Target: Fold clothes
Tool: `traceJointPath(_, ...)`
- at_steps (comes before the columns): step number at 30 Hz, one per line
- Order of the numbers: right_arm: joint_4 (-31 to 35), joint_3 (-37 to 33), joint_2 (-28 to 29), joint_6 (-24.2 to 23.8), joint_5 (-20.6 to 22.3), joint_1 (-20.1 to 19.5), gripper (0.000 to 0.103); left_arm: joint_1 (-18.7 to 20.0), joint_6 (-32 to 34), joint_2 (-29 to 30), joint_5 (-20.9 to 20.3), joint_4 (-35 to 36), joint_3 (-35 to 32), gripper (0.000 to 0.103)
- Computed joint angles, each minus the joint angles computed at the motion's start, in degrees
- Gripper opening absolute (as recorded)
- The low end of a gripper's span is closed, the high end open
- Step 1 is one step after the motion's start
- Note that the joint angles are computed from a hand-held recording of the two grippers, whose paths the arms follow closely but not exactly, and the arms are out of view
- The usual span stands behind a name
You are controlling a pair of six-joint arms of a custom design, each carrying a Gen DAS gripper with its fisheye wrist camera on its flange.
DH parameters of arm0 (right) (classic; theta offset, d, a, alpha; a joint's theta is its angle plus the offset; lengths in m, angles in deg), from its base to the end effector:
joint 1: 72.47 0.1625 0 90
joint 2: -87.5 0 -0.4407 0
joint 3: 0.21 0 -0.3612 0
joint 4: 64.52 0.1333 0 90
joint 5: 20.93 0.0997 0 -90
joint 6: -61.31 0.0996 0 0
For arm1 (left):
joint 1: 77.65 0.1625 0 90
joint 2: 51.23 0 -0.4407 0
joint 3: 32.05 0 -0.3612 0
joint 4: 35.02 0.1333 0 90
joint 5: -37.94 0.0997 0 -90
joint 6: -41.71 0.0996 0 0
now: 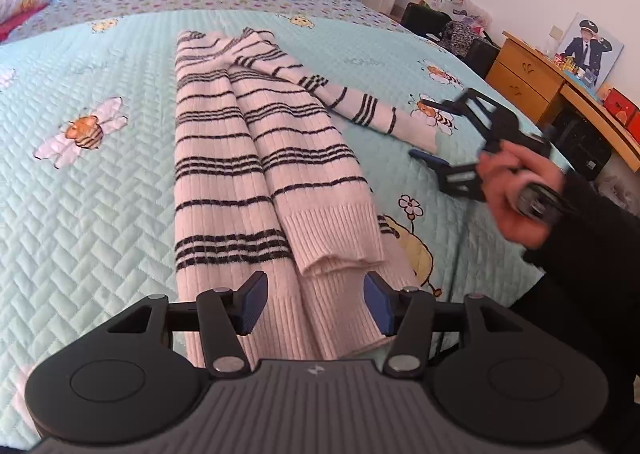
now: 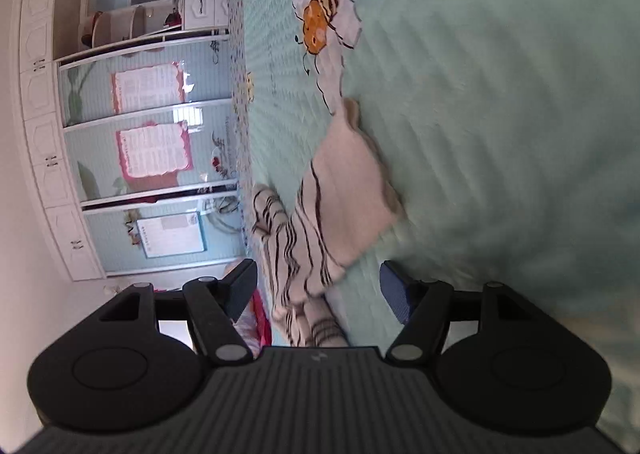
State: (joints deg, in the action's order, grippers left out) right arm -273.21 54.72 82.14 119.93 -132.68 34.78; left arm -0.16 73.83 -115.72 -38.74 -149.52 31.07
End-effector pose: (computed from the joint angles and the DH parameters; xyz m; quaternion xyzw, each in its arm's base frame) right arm 0.3278 -0.7306 -0.0111 0.3858 0.7188 -0.5349 0.2199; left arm 0.0046 -0.7005 0.5252 0.3435 0.9054 -0.1998 0.1492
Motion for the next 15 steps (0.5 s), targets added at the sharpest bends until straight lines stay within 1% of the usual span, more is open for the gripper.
traceJointPath(2,3.94,-6.10,2.05,-0.42,-1.92,-0.02,0.068,-0.10,-0.50,-0.26,0.91,-0.32,0.27,0.057)
traceJointPath(3,5.35,-7.82,2.51,-0.54,-2.36,-0.24,0.068,-0.13,-0.77,-0.37,1.34,-0.43,0.37,0.057)
traceJointPath(4,5.88,-9.02,2.84,-0.75,-2.66,-0.51,0.068,-0.16,-0.92,-0.41,1.81,-0.32,0.32,0.057)
traceJointPath(6,6.03,-13.08,4.63,-2.70,-3.08,-0.72,0.068,-0.16,-0.95,-0.32,2.42,-0.03,0.06,0.057)
traceJointPath(7,6.74,-14.29,4.96,-3.98,-3.21,-0.85,0.065,-0.14,-0.91,-0.24,2.51,0.04,-0.08,0.057)
traceJointPath(9,8.05,-14.79,4.75,-5.72,-2.71,-1.21,0.045,-0.07,-0.83,-0.07,2.55,0.11,-0.37,0.057)
traceJointPath(10,8.22,-14.61,4.50,-7.13,-2.21,-1.22,0.022,-0.01,-0.79,0.09,2.53,0.05,-0.56,0.057)
traceJointPath(11,9.07,-14.95,4.35,-9.40,-2.40,-0.99,0.013,0.07,-0.78,0.25,2.45,0.07,-0.80,0.057)
traceJointPath(12,10.16,-15.62,4.26,-12.26,-2.82,-0.66,0.013,0.14,-0.80,0.39,2.45,0.14,-0.98,0.057)
traceJointPath(13,11.66,-16.86,4.26,-16.10,-3.61,-0.17,0.012,0.20,-0.75,0.47,2.46,0.14,-1.10,0.058)
traceJointPath(15,15.69,-20.63,4.66,-23.36,-4.93,0.80,0.012,0.29,-0.66,0.54,2.34,-0.07,-1.30,0.058)
